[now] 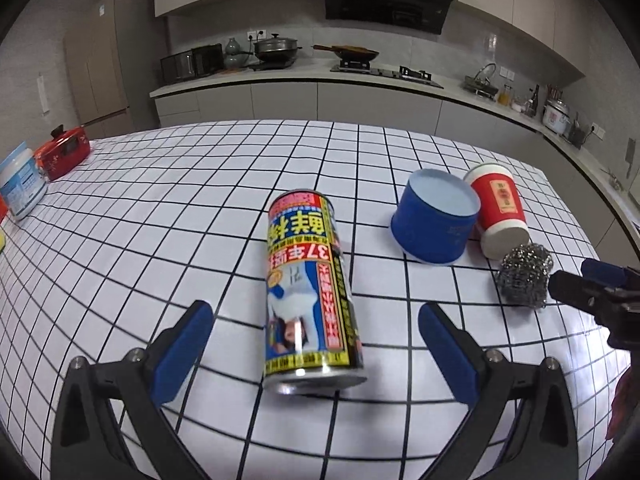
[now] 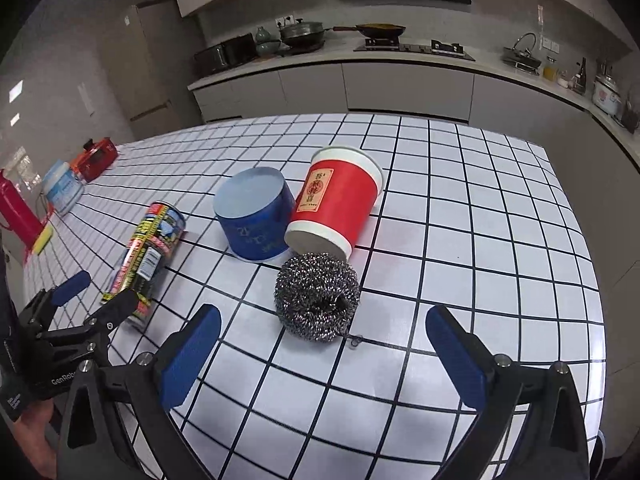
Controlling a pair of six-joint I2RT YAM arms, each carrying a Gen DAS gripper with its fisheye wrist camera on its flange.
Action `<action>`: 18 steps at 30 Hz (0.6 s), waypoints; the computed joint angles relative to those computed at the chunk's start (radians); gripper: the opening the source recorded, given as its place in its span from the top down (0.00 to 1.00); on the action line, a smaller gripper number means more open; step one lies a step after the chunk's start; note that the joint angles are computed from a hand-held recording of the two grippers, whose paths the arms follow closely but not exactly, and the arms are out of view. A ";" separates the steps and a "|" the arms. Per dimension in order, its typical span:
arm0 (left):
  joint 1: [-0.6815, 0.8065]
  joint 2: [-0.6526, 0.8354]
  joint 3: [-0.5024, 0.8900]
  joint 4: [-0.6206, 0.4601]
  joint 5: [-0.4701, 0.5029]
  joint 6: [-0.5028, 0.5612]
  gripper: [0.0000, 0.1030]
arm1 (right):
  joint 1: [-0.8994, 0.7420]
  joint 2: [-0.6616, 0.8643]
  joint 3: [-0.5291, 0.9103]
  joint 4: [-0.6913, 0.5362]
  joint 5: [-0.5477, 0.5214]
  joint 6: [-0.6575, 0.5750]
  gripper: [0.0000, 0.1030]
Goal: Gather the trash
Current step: 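Grasp the tall spray can with the left gripper while the right gripper grasps the steel wool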
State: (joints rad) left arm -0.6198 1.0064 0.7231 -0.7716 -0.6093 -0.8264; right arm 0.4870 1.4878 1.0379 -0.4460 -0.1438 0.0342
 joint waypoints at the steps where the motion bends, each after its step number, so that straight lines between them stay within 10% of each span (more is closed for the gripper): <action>1: 0.024 -0.001 -0.004 0.018 0.019 0.022 0.00 | 0.006 0.013 0.004 0.009 0.012 0.009 0.00; 18: 0.200 0.093 -0.034 0.192 0.218 0.199 0.21 | 0.059 0.191 0.089 0.056 0.103 0.027 0.08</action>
State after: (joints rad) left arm -0.4200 1.0989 0.6893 -0.5801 -0.3913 -0.6276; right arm 0.5463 1.6793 1.1269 -0.3897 -0.0404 0.0608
